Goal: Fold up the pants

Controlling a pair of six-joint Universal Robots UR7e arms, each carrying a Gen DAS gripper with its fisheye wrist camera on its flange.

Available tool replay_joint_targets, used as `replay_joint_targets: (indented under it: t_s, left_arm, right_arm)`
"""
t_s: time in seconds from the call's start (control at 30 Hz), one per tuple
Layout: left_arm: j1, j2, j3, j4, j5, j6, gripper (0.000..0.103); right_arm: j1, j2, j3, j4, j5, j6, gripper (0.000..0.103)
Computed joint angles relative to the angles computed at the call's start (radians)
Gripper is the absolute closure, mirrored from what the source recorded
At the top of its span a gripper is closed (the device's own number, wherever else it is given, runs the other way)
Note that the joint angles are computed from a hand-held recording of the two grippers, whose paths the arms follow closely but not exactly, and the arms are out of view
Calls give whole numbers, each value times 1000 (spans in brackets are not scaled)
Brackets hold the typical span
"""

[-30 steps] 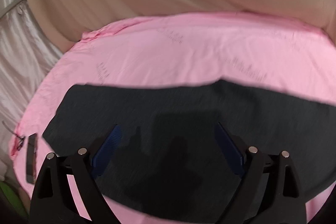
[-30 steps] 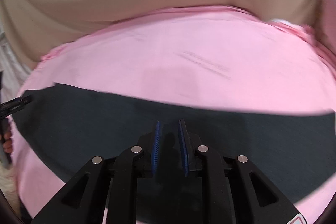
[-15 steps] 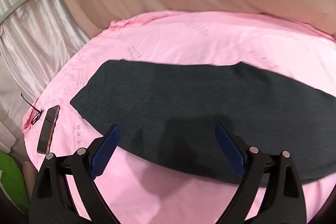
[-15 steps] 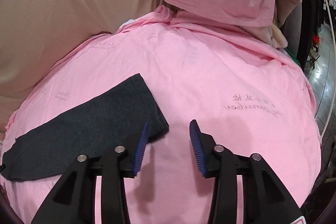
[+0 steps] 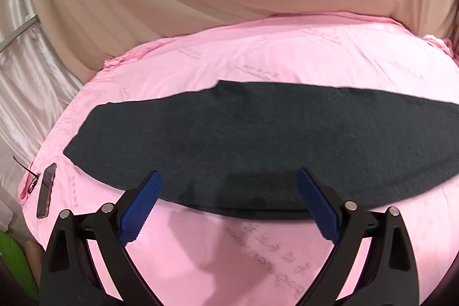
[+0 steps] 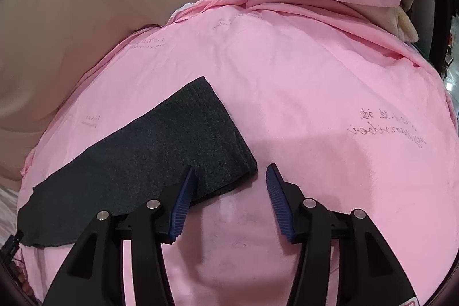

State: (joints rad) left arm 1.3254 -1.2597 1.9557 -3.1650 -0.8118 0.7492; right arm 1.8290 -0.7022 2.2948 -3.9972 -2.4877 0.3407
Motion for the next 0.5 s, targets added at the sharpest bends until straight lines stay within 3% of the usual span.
replay_joint_targets:
  t_s: [0.1, 0.17, 0.2, 0.27, 0.37, 0.5]
  left_arm:
    - [-5, 0, 15, 1, 9, 2, 10]
    - [-8, 0, 24, -2, 10, 2, 10]
    - [-9, 1, 27, -1, 14, 2, 10]
    - [-9, 0, 31, 8, 17, -3, 10]
    - [-5, -2, 30, 24, 23, -4, 10]
    - [6, -9, 21, 47, 8, -5, 10]
  right_arm:
    - [-11, 5, 4, -38, 33, -8, 54]
    - [-15, 6, 6, -49, 39, -1, 67]
    - [-18, 8, 9, -66, 48, 1, 79]
    - [-22, 15, 22, -131, 79, -1, 89]
    - [-4, 31, 29, -220, 103, -1, 90]
    - [67, 31, -13, -213, 78, -18, 90]
